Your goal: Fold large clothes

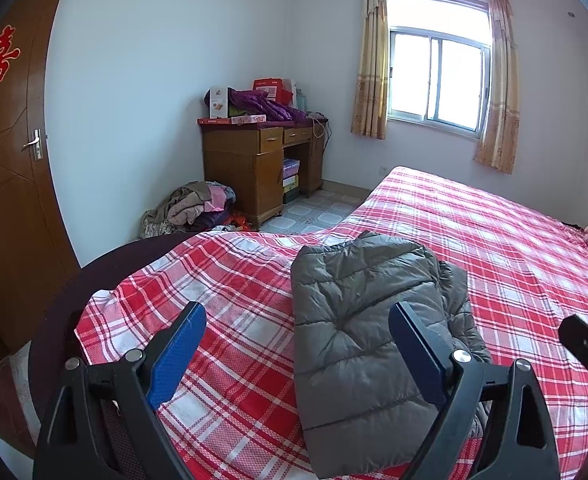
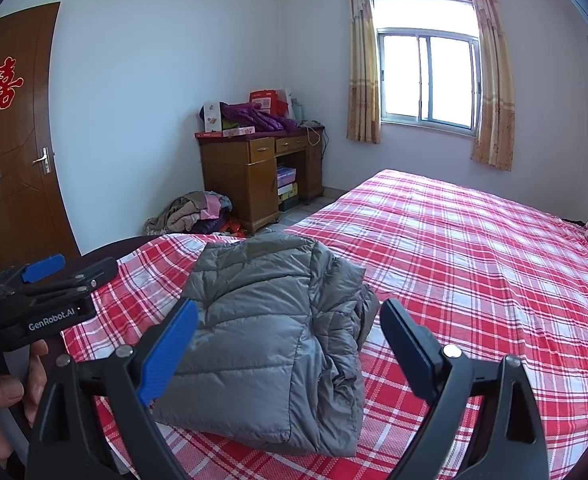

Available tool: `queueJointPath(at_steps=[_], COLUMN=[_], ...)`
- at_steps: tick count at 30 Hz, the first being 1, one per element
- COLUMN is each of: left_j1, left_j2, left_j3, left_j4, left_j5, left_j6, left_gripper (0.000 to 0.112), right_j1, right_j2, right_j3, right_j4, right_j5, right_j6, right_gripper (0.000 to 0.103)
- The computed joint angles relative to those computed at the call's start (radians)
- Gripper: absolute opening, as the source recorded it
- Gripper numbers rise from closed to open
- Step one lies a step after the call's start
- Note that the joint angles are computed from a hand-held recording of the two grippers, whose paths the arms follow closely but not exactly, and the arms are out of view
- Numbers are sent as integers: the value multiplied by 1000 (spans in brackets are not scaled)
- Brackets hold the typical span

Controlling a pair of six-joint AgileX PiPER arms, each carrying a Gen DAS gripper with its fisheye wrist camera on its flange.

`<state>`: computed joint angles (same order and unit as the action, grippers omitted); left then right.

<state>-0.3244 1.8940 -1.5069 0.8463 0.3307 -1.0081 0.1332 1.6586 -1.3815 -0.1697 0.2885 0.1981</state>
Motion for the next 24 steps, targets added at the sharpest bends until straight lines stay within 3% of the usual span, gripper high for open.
queueJointPath(at_steps=[11, 24], left_j1=[-12, -27], left_j2=[8, 23], left_j3=[-1, 4], left_j4=[-13, 113], left_j5=[-16, -8], left_j6=[43, -60], left_gripper=[93, 93], right_j1=[-8, -6], right_j2=[-6, 5], right_j3=[12, 8], right_j4=[0, 16], right_j5=[-27, -25], right_j6=[-1, -21], right_gripper=[96, 96])
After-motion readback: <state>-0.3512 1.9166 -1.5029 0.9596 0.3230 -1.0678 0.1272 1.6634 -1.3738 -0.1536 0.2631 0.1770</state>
